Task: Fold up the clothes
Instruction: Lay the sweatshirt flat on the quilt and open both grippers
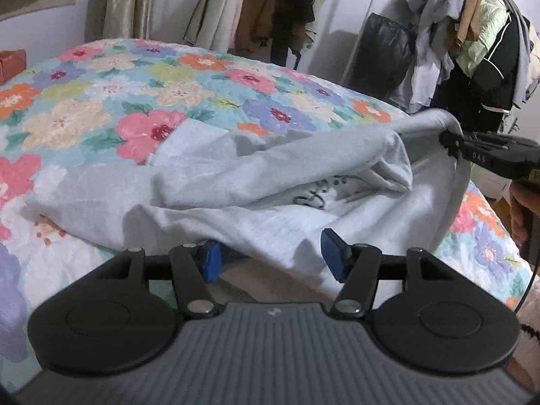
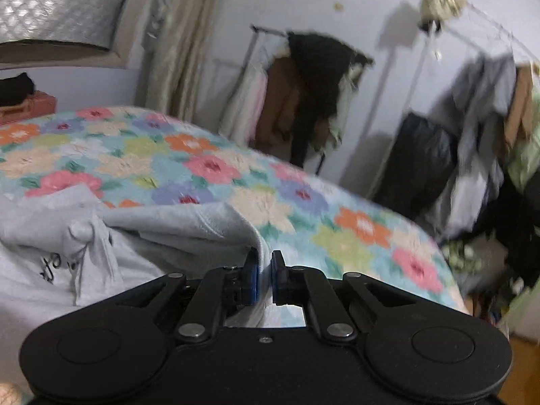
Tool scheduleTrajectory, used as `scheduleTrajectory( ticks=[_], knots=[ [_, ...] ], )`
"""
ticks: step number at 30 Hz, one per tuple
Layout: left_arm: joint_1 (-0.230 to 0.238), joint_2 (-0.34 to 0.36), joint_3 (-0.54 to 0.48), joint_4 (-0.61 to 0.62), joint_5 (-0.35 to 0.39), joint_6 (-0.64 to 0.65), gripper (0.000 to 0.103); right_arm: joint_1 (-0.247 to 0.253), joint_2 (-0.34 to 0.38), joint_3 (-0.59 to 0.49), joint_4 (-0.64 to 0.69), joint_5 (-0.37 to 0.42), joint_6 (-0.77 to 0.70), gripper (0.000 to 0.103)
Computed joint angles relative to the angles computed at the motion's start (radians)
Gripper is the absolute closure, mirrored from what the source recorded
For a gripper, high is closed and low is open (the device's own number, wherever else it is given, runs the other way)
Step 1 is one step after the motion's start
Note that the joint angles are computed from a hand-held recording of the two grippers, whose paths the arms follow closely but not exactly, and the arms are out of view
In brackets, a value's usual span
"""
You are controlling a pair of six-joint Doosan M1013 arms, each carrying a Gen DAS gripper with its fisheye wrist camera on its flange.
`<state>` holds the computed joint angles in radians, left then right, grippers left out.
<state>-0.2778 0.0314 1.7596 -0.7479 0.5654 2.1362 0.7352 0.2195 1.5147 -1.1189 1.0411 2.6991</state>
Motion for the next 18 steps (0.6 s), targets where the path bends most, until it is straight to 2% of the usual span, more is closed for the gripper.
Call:
scheduleTrajectory(
  ticks=[4, 7, 10, 11, 13, 16, 18],
  knots=[
    [0.027, 0.0, -0.002, -0.051, -0.005, -0.022, 0.037, -0.008, 0.053, -0.039, 0.092, 0.147, -0.241, 0.094],
    [0.039, 0.004, -0.005, -0.038, -0.006, -0.059, 0.037, -0.031, 0.059, -0.055, 0.21, 0.156, -0.305, 0.094],
    [0.035, 0.014, -0.014, 0.037, -0.005, -0.138, 0.037, -0.036, 0.048, -0.054, 0.216, 0.154, -0.287, 0.078],
    [0.034, 0.017, -0.017, 0.055, -0.001, -0.157, 0.037, -0.032, 0.037, -0.045, 0.191, 0.141, -0.257, 0.073],
    [0.029, 0.02, -0.021, 0.093, 0.0, -0.185, 0.037, -0.024, 0.025, -0.037, 0.157, 0.105, -0.209, 0.07],
    [0.016, 0.018, -0.022, 0.164, -0.022, -0.219, 0.037, -0.008, -0.016, 0.003, 0.087, -0.043, -0.146, 0.067],
    [0.011, 0.019, -0.026, 0.208, -0.033, -0.24, 0.036, 0.001, -0.036, 0.024, 0.064, -0.155, -0.13, 0.06]
  ],
)
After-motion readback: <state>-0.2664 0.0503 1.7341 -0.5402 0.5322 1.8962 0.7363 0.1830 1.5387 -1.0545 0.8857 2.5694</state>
